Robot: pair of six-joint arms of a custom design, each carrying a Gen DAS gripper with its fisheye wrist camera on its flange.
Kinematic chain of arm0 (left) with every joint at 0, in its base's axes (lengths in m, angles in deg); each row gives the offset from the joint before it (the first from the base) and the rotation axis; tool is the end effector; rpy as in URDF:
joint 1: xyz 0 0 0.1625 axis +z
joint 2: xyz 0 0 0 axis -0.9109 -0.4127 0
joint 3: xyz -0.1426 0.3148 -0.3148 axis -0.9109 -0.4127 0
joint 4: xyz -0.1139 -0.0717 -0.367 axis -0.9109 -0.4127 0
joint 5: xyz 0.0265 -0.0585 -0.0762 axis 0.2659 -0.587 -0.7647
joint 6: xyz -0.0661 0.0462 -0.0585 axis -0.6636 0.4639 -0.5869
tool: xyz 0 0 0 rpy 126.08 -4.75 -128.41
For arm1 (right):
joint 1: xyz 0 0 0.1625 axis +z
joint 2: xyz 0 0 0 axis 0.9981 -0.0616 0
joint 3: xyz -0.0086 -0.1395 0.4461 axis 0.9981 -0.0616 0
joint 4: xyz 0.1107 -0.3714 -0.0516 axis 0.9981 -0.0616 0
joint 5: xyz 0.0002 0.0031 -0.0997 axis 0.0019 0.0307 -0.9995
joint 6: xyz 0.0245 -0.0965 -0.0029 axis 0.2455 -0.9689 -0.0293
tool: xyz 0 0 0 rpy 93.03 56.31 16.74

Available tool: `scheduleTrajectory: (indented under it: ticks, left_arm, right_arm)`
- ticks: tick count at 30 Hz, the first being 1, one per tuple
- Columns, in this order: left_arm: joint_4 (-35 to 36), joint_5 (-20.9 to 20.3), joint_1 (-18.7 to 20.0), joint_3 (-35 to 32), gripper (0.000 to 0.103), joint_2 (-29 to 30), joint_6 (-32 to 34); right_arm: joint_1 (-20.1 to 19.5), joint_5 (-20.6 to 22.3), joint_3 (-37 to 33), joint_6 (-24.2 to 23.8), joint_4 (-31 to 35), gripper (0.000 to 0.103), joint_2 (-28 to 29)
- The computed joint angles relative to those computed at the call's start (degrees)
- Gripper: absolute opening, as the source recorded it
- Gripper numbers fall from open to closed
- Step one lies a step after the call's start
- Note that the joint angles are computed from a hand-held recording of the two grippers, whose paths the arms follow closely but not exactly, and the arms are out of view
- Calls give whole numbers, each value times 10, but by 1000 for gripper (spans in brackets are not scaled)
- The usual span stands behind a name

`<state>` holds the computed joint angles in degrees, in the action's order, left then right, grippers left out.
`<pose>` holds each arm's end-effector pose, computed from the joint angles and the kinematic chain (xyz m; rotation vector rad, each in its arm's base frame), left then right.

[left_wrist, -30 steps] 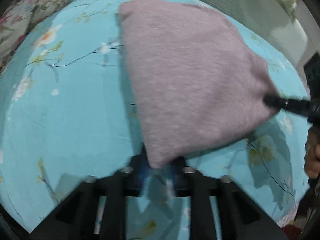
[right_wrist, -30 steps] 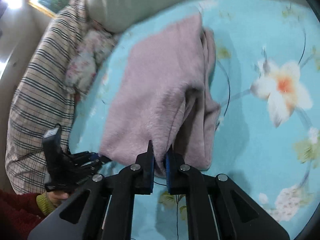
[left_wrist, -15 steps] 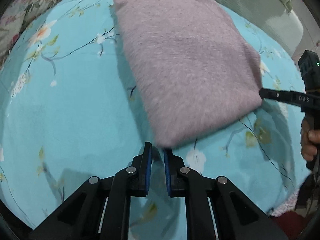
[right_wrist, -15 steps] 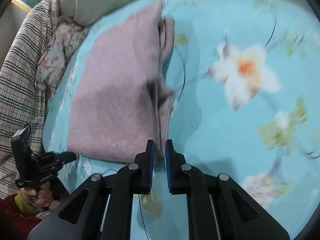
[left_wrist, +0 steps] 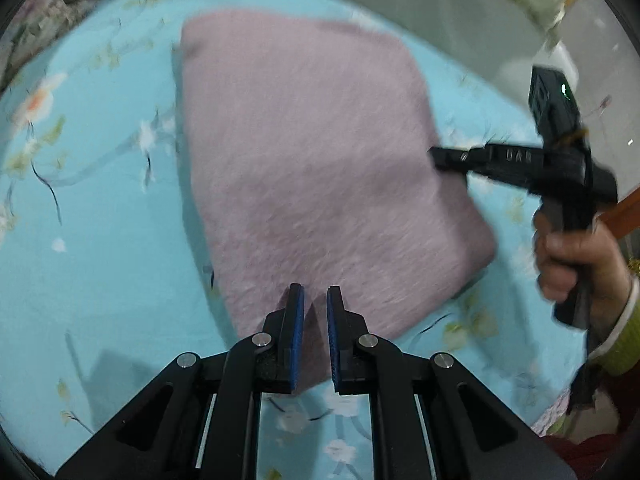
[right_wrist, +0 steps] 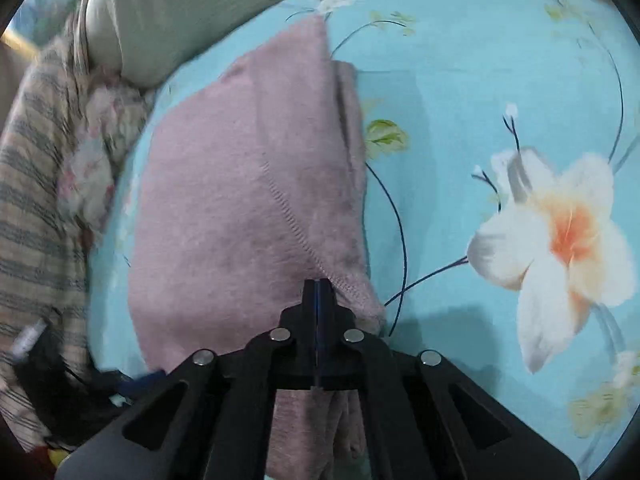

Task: Fold small clothes

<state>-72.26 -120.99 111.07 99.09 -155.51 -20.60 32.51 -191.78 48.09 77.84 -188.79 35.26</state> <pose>-0.0115 -0.2823 0.2895 0.2525 2.6032 -0.4901 0.3062 -0.3790 0.0180 0.1042 -2.7113 0.5965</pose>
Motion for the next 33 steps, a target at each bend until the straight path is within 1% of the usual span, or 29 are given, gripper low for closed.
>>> scheduleTrajectory:
  ticks: [1,3,6,8,11,13,14,16,18,21,22,24,25,28,33]
  left_arm:
    - [-10,0,5,5,10,3,5]
    - [-14,5,-2,13,10,-6,-1]
    - [-18,6,0,16,10,-9,-5]
    - [-22,6,0,15,10,1,-6]
    - [-1,10,-13,11,10,-2,-14]
    - [-2,10,-12,14,10,-2,-12]
    - [8,10,-17,16,10,-10,-19]
    - [19,12,-24,17,10,-17,-27]
    - [26,14,-31,19,10,-21,-39]
    - [34,13,-35,18,10,-25,-46]
    - [26,14,-39,23,10,-18,-51]
    - [28,14,-44,23,10,-14,-54]
    - [30,13,-44,23,10,-14,-54]
    - [72,11,-52,12,10,-37,-63]
    - [142,8,-84,-4,13,-82,-102]
  right_arm:
    - [3,-4,2,-2,-4,0,0]
    - [8,-13,-1,-1,-2,0,3]
    - [8,-12,-8,1,5,0,3]
    - [13,-16,-10,0,6,0,2]
    - [18,-27,-1,7,7,0,-5]
    - [36,-43,-2,24,25,0,-10]
    - [53,-47,-2,22,28,2,-15]
    - [71,-35,0,7,25,3,-19]
    - [88,-25,3,4,64,3,-25]
    - [94,-44,10,33,130,3,-18]
    - [87,-47,22,45,127,1,-13]
    - [74,-30,44,48,79,0,-10]
    - [72,-27,45,52,77,0,-12]
    - [87,-37,27,55,112,3,-20]
    - [109,-40,16,45,97,3,-35]
